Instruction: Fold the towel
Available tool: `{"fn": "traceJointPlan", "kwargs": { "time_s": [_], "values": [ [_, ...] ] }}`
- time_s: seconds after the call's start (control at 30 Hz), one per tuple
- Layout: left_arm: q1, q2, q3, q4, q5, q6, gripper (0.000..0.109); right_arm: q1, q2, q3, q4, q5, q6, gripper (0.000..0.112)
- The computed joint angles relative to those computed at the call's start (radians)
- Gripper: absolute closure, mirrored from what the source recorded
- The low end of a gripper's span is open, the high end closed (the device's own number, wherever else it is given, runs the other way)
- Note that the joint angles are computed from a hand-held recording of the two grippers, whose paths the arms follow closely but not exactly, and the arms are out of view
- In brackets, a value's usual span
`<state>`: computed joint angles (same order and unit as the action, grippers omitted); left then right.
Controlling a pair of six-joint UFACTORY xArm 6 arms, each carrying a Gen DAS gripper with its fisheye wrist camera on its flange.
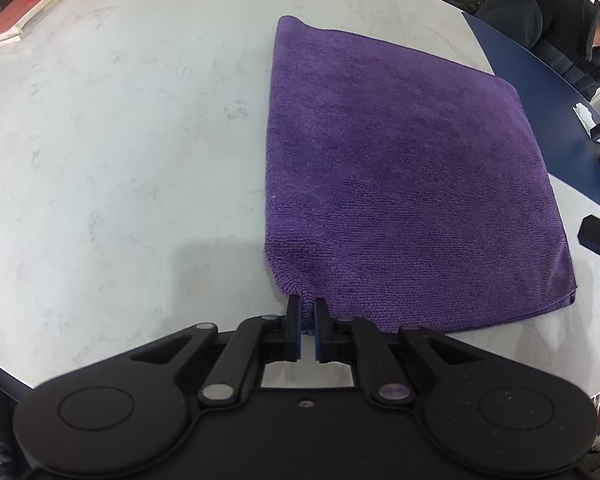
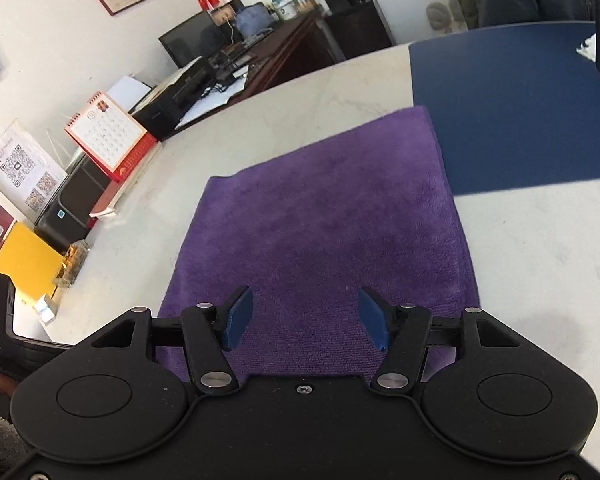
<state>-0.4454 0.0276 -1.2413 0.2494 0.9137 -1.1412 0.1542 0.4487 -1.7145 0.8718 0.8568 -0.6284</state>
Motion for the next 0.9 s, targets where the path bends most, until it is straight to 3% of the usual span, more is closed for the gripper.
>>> {"fn": "traceJointPlan", "kwargs": {
  "time_s": [0.17, 0.37, 0.53, 0.67, 0.9],
  "values": [
    [0.001, -0.002, 0.007, -0.007, -0.009, 0.005, 0.103, -0.029, -0.043, 0.039, -0.04, -0.016, 0.078, 0.054],
    [0.005, 0.001, 0.009, -0.015, -0.019, 0.014, 0.103, -0.087, -0.082, 0.104, -0.144, 0.036, 0.294, 0.054],
    [0.005, -0.001, 0.01, -0.019, -0.017, 0.025, 0.103, -0.108, -0.081, 0.154, -0.128, 0.04, 0.432, 0.054],
    [0.006, -0.005, 0.014, -0.021, -0.014, 0.027, 0.103, -0.119, -0.058, 0.161, -0.057, 0.029, 0.485, 0.054],
    [0.006, -0.007, 0.016, -0.021, -0.014, 0.023, 0.103, -0.138, 0.014, 0.132, 0.185, 0.05, 0.52, 0.053]
  ]
}}
